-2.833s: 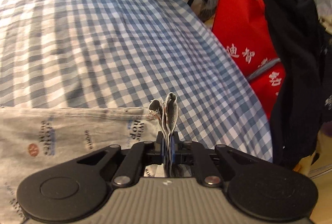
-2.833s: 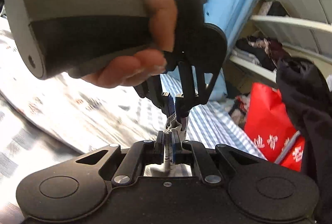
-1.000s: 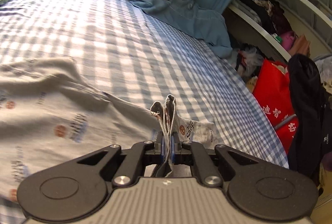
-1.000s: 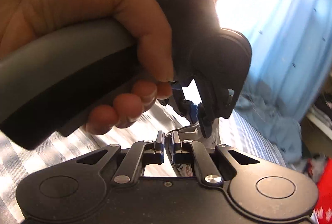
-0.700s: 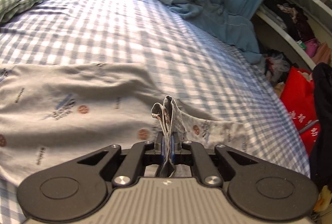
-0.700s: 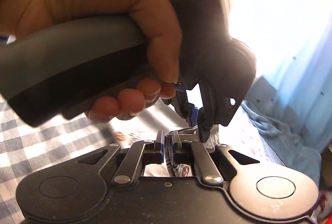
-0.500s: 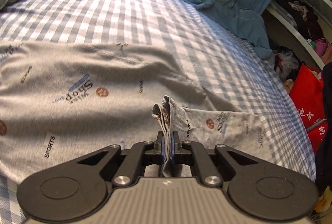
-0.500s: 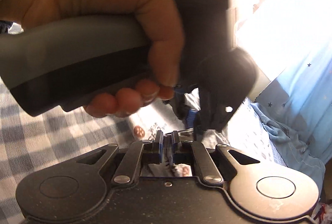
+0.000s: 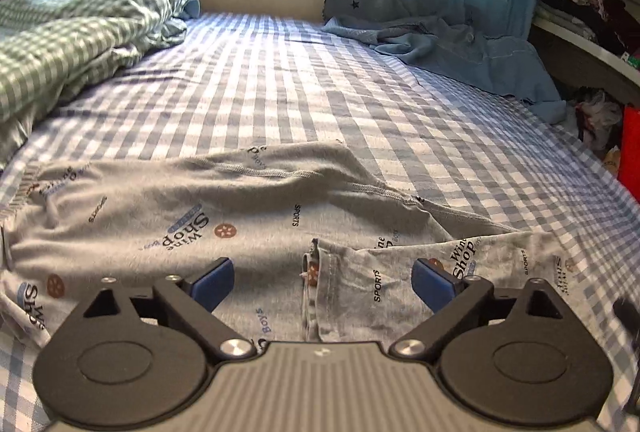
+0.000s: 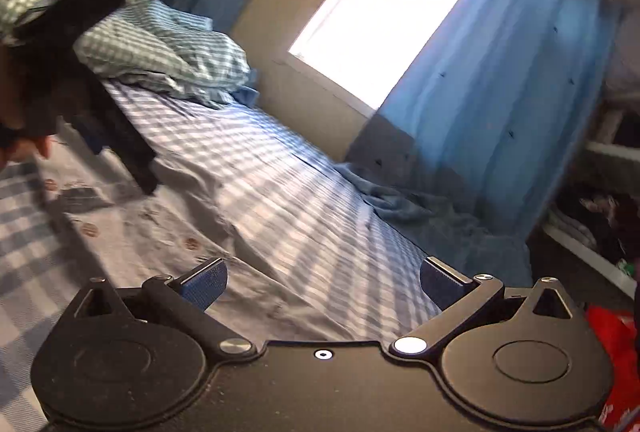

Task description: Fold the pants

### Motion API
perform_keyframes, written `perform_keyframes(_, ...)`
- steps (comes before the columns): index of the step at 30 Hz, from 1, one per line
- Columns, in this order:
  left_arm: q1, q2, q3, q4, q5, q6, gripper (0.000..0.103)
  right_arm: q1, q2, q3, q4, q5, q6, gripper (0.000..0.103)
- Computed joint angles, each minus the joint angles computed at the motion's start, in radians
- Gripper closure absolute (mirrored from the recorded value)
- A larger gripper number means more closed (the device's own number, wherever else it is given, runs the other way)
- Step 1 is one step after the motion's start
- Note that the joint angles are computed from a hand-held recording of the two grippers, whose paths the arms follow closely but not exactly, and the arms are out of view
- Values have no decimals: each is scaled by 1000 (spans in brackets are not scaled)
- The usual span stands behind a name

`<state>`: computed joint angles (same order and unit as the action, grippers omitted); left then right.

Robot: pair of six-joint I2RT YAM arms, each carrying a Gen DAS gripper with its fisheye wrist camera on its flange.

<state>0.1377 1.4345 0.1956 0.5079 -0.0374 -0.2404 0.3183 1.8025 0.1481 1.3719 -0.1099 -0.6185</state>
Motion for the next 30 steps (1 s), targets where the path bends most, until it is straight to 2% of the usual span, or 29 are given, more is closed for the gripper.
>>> perform_keyframes(2,-115,93,17,75,-155,-19,1,-76,30,84,-72,-30,52,1)
perform_keyframes(5,-240,253,92,111,-381,-28,1,-123,205,241,-100,-75,93,1)
perform_keyframes(7,-269,329,135,117,-455,-27,1,-86,331,362,-113,-51,91,1)
perform_keyframes(9,-261,386,141,167,-466,-25,0,-82,415,435,-126,-50,45,1)
perform_keyframes(10,-243,403,127,216,-440,-20,0,-74,452,478,-143,-19,11,1)
perform_keyframes(12,-175,410,99,274,-344,-32,0,-85,548,527,-82,11,-43,1)
perform_keyframes(13,-137,413,92,290,-301,-37,0,-106,556,539,-85,-3,-18,1)
perform_keyframes(16,-67,437,63,367,-235,-43,0,-144,569,564,-57,95,21,1)
perform_keyframes(18,-51,442,55,385,-215,-38,0,-185,534,614,-214,86,61,2)
perform_keyframes(19,-51,438,50,389,-219,-34,0,-206,511,622,-266,55,84,5)
perform_keyframes(20,-61,426,43,384,-242,-35,0,-218,502,616,-265,50,78,5)
perform_keyframes(23,-122,336,-13,365,-355,-64,0,-243,458,486,-128,16,24,4)
perform_keyframes(26,-151,243,-129,438,-329,-72,0,-300,399,309,-14,-137,17,1)
perform_keyframes(28,-183,197,-141,347,-354,-102,0,-297,410,236,36,-120,-41,1)
perform_keyframes(30,-211,246,-129,303,-405,-113,0,-295,478,200,141,-79,-70,1)
